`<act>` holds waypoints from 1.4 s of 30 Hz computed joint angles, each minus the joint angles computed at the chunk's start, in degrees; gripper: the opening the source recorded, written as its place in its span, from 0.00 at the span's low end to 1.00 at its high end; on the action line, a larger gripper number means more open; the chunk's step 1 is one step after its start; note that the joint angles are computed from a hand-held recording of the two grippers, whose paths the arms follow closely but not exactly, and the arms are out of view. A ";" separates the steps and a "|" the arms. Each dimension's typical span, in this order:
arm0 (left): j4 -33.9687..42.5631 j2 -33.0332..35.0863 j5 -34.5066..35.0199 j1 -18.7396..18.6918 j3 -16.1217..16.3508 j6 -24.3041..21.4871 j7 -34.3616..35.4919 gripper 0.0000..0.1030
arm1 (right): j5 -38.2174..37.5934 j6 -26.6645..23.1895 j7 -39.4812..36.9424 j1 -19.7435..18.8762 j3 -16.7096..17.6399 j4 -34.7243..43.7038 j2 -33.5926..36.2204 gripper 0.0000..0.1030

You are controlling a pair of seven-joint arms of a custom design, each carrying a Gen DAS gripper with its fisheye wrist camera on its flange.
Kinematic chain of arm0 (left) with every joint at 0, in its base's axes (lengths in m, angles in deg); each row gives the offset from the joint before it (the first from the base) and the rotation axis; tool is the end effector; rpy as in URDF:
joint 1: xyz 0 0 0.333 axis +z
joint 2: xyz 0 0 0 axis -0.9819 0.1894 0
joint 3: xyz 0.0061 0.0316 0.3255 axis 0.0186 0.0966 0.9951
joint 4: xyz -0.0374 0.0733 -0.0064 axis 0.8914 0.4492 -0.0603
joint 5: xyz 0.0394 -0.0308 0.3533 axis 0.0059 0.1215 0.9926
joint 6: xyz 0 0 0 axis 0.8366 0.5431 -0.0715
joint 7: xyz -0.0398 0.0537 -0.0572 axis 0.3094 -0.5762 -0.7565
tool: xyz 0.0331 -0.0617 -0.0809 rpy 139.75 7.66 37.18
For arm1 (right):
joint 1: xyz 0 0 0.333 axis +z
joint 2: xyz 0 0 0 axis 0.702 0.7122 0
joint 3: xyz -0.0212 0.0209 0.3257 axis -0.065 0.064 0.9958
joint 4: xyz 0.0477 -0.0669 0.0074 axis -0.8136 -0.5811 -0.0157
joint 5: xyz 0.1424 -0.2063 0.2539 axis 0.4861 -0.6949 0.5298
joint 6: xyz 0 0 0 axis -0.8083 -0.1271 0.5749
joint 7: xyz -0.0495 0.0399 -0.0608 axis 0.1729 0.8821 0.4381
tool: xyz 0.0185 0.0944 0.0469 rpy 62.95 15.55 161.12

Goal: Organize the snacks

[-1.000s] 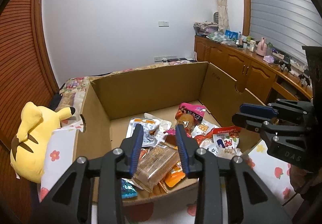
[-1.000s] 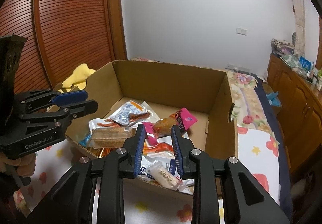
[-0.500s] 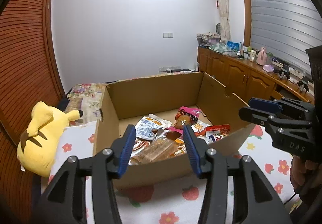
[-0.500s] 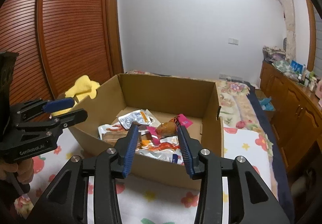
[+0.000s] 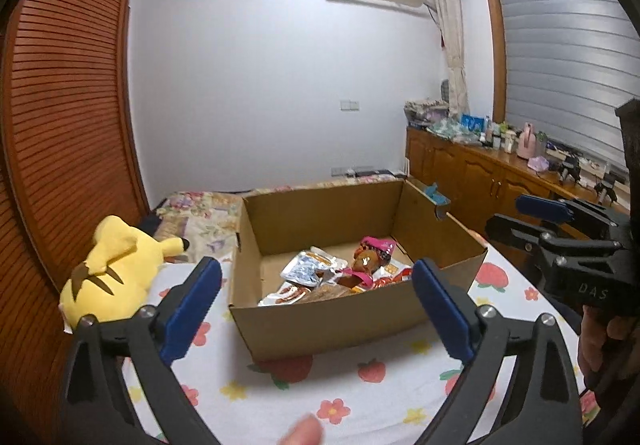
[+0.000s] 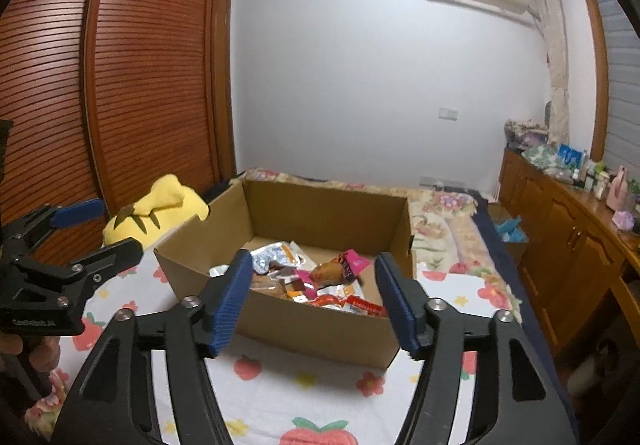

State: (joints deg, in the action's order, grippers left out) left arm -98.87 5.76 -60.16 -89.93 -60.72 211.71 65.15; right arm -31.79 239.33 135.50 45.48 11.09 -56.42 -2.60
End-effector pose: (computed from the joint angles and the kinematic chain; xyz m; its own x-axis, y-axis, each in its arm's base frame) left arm 0.5621 -0.2669 0.5909 -0.6167 -0.7872 0.0014 -0.3037 0.2363 -0.9230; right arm 0.5090 0.0779 0.5841 -0.1920 -0.9803 0.0466 -0.4145 0.0379 -0.9093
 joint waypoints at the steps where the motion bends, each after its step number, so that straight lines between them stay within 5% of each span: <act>1: -0.38 -0.68 -2.64 1.02 -1.16 0.30 2.31 0.95 | -1.08 -0.68 1.05 0.01 0.37 -0.14 -0.43 0.74; 9: -3.51 -4.72 -10.73 -1.14 1.12 2.66 7.64 0.99 | -8.94 -5.59 10.40 1.08 2.00 -2.35 -4.28 0.91; 27: -11.22 -13.00 -33.52 -6.90 7.44 2.90 28.21 1.00 | -13.32 -11.64 18.57 4.28 4.40 -9.47 -10.44 0.92; 42: -14.63 -13.70 -34.97 -7.47 8.48 1.90 28.32 1.00 | -10.79 -14.23 20.12 5.25 5.02 -13.62 -12.05 0.92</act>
State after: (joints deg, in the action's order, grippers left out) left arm -113.50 -7.94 -95.14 -97.40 -52.23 213.61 93.46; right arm -42.58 225.11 155.62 50.73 16.10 -70.04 -14.65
